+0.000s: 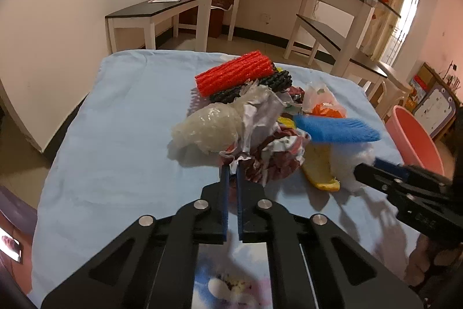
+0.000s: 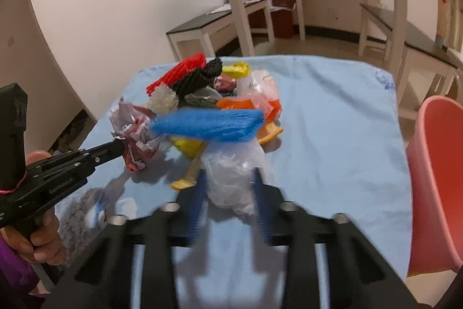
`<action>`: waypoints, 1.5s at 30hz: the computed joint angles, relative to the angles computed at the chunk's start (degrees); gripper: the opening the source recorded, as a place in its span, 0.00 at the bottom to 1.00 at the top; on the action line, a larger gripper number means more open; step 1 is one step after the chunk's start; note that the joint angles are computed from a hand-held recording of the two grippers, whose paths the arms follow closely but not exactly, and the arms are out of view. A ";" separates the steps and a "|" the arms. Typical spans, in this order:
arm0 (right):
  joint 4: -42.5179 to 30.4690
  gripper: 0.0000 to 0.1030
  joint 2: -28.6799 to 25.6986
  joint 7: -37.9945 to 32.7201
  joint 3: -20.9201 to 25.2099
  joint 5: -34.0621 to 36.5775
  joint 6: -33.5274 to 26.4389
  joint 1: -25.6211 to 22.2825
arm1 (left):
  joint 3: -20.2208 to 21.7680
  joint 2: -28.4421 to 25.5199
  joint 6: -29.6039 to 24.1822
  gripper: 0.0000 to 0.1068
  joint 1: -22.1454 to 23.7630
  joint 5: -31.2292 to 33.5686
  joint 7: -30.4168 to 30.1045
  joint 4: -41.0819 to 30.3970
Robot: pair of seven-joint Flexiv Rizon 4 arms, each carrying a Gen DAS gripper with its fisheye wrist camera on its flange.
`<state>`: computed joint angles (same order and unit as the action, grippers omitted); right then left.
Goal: Collect trash
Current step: 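Grasp the clear plastic bag with the right tool while the left tool grasps the crumpled foil wrapper, then carry both items over the pink bucket and open both tools to drop them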
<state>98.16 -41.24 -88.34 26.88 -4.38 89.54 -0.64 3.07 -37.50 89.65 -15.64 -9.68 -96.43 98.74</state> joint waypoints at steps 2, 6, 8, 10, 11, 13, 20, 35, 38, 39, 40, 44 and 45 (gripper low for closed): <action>0.38 0.17 0.15 -0.58 0.94 0.12 0.24 -0.87 | -0.69 0.79 1.15 0.04 0.35 0.04 -0.01 1.18; 1.81 0.12 0.88 -1.75 3.49 0.85 0.75 -3.10 | -0.83 2.40 2.82 0.04 -0.05 0.09 0.00 3.14; 2.76 0.11 1.46 -2.11 4.40 1.12 1.43 -3.98 | -0.40 3.28 3.73 0.04 -0.61 0.07 -0.21 4.15; 3.90 0.10 2.16 -2.26 5.00 1.19 2.82 -4.70 | -0.05 4.36 4.67 0.04 -1.12 -0.08 -0.54 5.31; 4.31 0.10 2.47 -2.20 5.41 1.06 3.25 -5.11 | 0.17 4.76 4.88 0.04 -1.35 -0.17 -0.60 5.66; 5.40 0.09 3.14 -2.09 6.36 0.71 4.72 -6.23 | 0.69 5.61 5.38 0.04 -1.99 -0.20 -0.71 6.31; 9.45 0.09 5.16 1.36 8.24 -2.08 9.75 -9.75 | 1.20 7.66 6.85 0.04 -3.68 -0.15 -0.33 7.38; 15.73 0.09 10.09 13.98 -1.85 -4.22 19.42 -11.54 | -8.06 3.65 5.61 0.04 -2.81 -0.54 5.64 -1.07; 16.48 0.10 10.46 16.56 -4.63 -4.68 20.41 -11.38 | -10.49 1.44 4.19 0.04 -2.65 -0.66 7.77 -4.62; 16.70 0.10 10.52 17.25 -5.84 -4.78 20.71 -10.88 | -11.06 0.65 3.75 0.04 -2.75 -0.71 8.43 -5.84; 16.93 0.10 10.67 17.93 -7.45 -4.61 20.95 -9.96 | -11.54 -0.14 3.29 0.04 -2.98 -0.79 9.04 -7.08; 17.18 0.10 10.25 21.04 -11.50 -5.75 21.02 -8.79 | -11.87 -3.89 0.35 0.04 -4.85 -1.60 10.46 -13.01; 17.05 0.10 10.07 21.83 -12.69 -6.00 20.79 -8.29 | -12.04 -5.12 -0.75 0.04 -5.23 -1.95 10.70 -14.89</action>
<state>115.21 -31.17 -66.51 14.19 -10.39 110.33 -8.93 -8.97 -42.62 88.90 -20.87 -11.63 -85.73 83.85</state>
